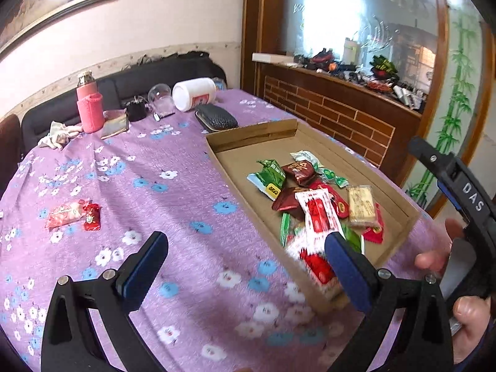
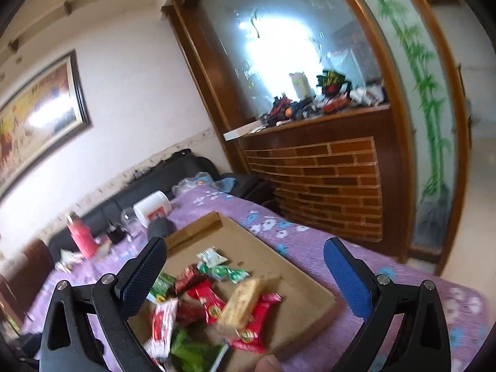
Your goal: Organize snacks
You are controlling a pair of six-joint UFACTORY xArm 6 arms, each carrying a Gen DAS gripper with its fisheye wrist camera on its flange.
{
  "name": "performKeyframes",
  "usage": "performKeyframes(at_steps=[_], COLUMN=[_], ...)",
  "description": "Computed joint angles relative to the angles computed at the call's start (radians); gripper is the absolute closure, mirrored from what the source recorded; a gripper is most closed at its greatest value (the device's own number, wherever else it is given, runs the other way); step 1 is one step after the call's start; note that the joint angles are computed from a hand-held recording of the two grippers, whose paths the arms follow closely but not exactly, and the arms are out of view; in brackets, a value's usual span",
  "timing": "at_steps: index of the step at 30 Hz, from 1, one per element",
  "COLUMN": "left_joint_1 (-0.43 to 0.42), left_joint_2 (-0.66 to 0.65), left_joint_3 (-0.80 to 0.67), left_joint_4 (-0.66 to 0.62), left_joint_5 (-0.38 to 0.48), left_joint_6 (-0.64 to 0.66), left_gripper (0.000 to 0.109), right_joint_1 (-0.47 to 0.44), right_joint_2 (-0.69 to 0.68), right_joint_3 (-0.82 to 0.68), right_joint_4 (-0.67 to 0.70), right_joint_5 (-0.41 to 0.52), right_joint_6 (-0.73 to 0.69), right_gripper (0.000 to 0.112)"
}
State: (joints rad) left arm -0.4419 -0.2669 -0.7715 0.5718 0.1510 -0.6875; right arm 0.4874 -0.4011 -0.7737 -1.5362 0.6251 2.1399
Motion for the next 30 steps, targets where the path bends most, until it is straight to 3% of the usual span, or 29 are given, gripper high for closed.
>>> performKeyframes(at_steps=[3,6,8,12,16,17,19,21,25,30], left_joint_1=[0.031,0.051,0.059,0.08,0.055,0.03,-0.014,-0.035,-0.019,-0.017], left_joint_2=[-0.04,-0.055,-0.061,-0.058,-0.057,-0.059,-0.057,-0.058,-0.045,-0.028], left_joint_3=[0.049,0.042,0.026,0.007,-0.039,-0.051,-0.066,-0.065,-0.062,-0.071], left_joint_4=[0.06,0.137,0.242,0.327,0.56,0.626,0.676,0.726,0.622,0.561], left_joint_5=[-0.049,-0.033,0.005,0.017,0.145,0.216,0.317,0.348,0.303,0.328], left_joint_6=[-0.055,-0.114,-0.196,-0.275,-0.502,-0.555,-0.552,-0.563,-0.467,-0.426], left_gripper=[0.006,0.006,0.006,0.006,0.006,0.006,0.006,0.006,0.006,0.006], right_joint_1=[0.088,0.174,0.206,0.253,0.249,0.249,0.25,0.25,0.243,0.235], right_joint_2=[-0.02,-0.029,-0.032,-0.003,0.027,0.032,0.035,0.028,0.018,0.02], right_joint_3=[-0.008,-0.008,-0.002,-0.019,-0.047,-0.052,-0.054,-0.048,-0.038,-0.04], right_joint_4=[0.095,0.125,0.139,0.157,0.188,0.194,0.199,0.191,0.19,0.203], right_joint_5=[0.09,0.23,0.276,0.359,0.351,0.352,0.353,0.343,0.322,0.306], right_joint_6=[-0.133,-0.141,-0.124,-0.125,-0.186,-0.195,-0.202,-0.2,-0.188,-0.198], right_gripper=[0.01,0.01,0.01,0.01,0.01,0.01,0.01,0.01,0.01,0.01])
